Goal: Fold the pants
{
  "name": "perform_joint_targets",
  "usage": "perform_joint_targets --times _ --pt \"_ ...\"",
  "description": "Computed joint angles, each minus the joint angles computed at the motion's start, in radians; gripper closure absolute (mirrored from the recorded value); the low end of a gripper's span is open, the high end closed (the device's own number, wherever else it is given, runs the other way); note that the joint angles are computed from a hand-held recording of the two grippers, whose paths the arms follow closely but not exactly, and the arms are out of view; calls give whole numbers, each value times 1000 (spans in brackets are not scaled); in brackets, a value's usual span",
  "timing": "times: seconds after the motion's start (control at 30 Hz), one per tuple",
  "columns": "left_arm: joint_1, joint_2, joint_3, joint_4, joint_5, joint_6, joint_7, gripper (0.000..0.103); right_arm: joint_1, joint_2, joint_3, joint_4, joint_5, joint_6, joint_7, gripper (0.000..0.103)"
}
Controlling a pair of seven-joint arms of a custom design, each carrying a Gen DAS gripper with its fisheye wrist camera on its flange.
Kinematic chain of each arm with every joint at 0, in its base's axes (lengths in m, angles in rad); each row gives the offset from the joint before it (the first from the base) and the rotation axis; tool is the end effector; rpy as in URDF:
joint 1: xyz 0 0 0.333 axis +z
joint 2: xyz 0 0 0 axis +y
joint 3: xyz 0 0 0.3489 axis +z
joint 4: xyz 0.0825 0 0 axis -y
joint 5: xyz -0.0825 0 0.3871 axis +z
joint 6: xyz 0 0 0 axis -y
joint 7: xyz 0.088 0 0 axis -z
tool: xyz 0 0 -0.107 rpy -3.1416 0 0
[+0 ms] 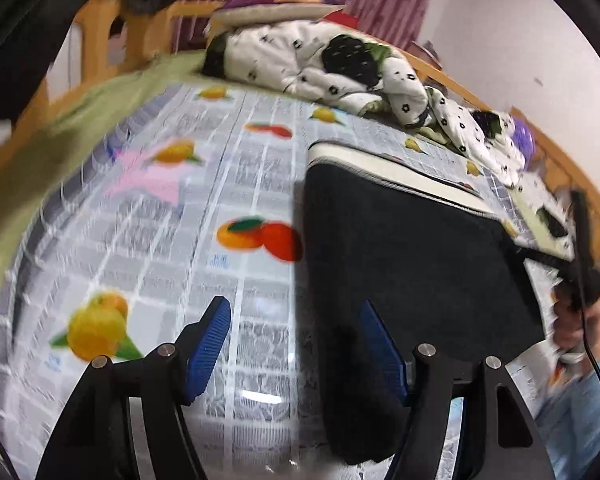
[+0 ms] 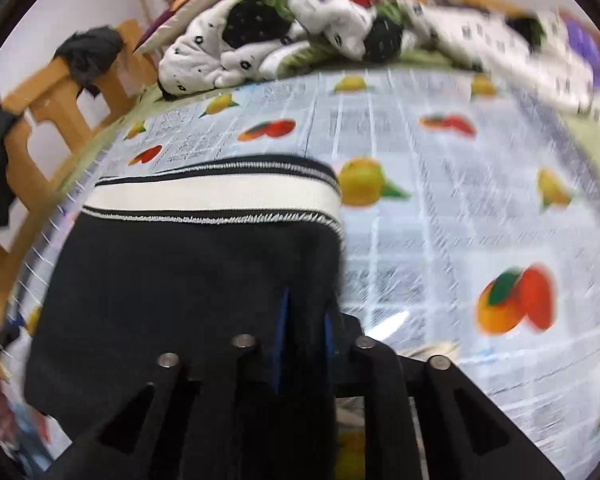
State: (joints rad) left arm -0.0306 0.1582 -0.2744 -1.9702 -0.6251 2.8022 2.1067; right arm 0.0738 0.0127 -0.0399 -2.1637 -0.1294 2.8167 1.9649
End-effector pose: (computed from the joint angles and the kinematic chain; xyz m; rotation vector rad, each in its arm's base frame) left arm 0.6199 -0.1566 0.4958 -1.6122 2.1863 -1.0558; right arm 0.5858 0.0263 0.4947 -1.5890 2.0480 -0.5540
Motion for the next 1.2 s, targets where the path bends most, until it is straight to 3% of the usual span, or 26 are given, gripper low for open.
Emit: perform_joint_targets --times 0.1,0.2,0.3,0.4,0.5,0.57,0.6,0.83,1.1,1.17,1.2 --pt "-22 28 3 61 68 5 -32 37 -8 -53 10 -5 -190 22 151 81" --pt "-43 126 1 228 169 -82 -119 37 -6 -34 34 55 -235 -1 145 81" --pt "-85 232 10 382 316 -111 -216 37 13 21 35 132 -192 -4 55 80" --pt "-78 353 -42 538 383 -142 -242 37 28 96 25 211 -82 -28 -52 78" --pt "-131 454 -5 665 469 -203 -298 37 48 170 -6 252 -52 -58 -84 78" --pt "-173 535 35 773 557 -281 -359 37 93 193 -69 229 -166 -3 -13 78" --pt "-193 563 58 799 615 -280 -398 36 105 200 -87 227 -195 15 7 78" --pt "-148 535 2 728 630 -217 -398 35 100 217 -92 224 -111 60 -42 78" --pt "-137 536 -12 716 641 -189 -403 34 137 208 -132 203 -153 93 8 77" --pt "-145 533 1 717 645 -188 -410 33 128 204 -120 203 -135 90 -4 76" --pt "-175 518 46 703 691 -161 -467 35 122 201 -113 204 -122 87 -17 76"
